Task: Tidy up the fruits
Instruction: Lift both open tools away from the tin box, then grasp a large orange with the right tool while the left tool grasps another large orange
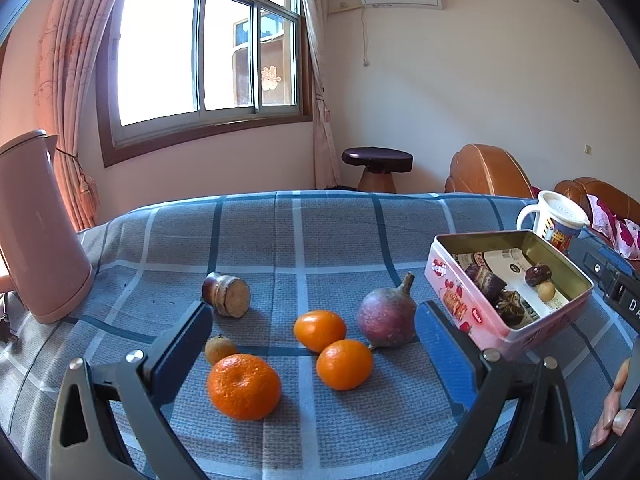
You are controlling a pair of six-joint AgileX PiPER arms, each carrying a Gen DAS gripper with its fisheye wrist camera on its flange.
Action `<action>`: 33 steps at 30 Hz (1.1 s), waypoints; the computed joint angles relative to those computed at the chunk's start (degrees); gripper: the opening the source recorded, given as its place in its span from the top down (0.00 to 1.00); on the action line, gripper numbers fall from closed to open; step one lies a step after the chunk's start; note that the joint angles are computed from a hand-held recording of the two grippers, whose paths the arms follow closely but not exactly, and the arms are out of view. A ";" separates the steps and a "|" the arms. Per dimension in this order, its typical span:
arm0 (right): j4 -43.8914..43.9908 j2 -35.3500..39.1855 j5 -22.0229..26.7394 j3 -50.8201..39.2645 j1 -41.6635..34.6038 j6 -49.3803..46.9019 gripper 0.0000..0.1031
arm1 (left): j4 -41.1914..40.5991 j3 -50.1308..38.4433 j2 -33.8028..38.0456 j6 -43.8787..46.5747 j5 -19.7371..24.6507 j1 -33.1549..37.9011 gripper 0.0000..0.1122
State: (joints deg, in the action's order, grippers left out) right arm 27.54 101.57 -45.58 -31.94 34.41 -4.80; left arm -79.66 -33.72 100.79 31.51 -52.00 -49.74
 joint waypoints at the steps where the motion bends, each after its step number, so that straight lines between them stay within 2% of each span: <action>1: 0.79 0.24 -0.11 -0.21 1.00 -0.56 0.24 | 0.63 0.68 -0.48 -0.53 0.64 0.62 0.08; 5: 2.95 0.98 2.11 -2.22 4.37 -2.61 0.24 | 3.31 3.33 -2.40 -2.86 3.34 3.56 0.08; 12: 7.01 3.23 4.89 -6.60 9.73 -6.76 0.24 | 6.45 8.19 -5.30 -5.22 3.92 7.98 0.08; 16: 9.76 4.85 7.99 -10.04 12.61 -10.44 0.24 | 9.56 11.01 -7.18 -7.62 5.27 12.81 0.08; 19: 11.40 6.46 12.05 -13.56 14.19 -13.13 0.24 | 11.02 12.57 -8.26 -8.23 6.31 16.80 0.08; 21: 11.85 7.63 15.42 -16.10 14.92 -14.44 0.31 | 12.23 13.49 -8.79 -8.49 6.86 19.14 0.08; 26: 13.75 11.43 26.64 -24.01 15.59 -18.86 0.35 | 14.77 15.05 -9.80 -7.06 6.81 22.43 0.08; 28: 18.06 13.30 30.60 -27.37 15.65 -23.24 0.35 | 16.31 15.40 -10.34 -6.33 7.59 23.37 0.08; 31: 31.87 16.15 36.12 -32.29 15.17 -35.72 0.37 | 17.79 15.54 -10.77 -4.61 8.80 24.74 0.08; 33: 34.95 17.49 38.59 -34.20 14.51 -37.91 0.41 | 17.34 15.34 -11.06 -2.89 9.63 25.62 0.08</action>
State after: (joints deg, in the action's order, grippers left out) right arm 62.49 119.06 -6.99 -66.14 48.92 -42.71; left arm -62.32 -18.38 89.73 28.62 -42.37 -24.12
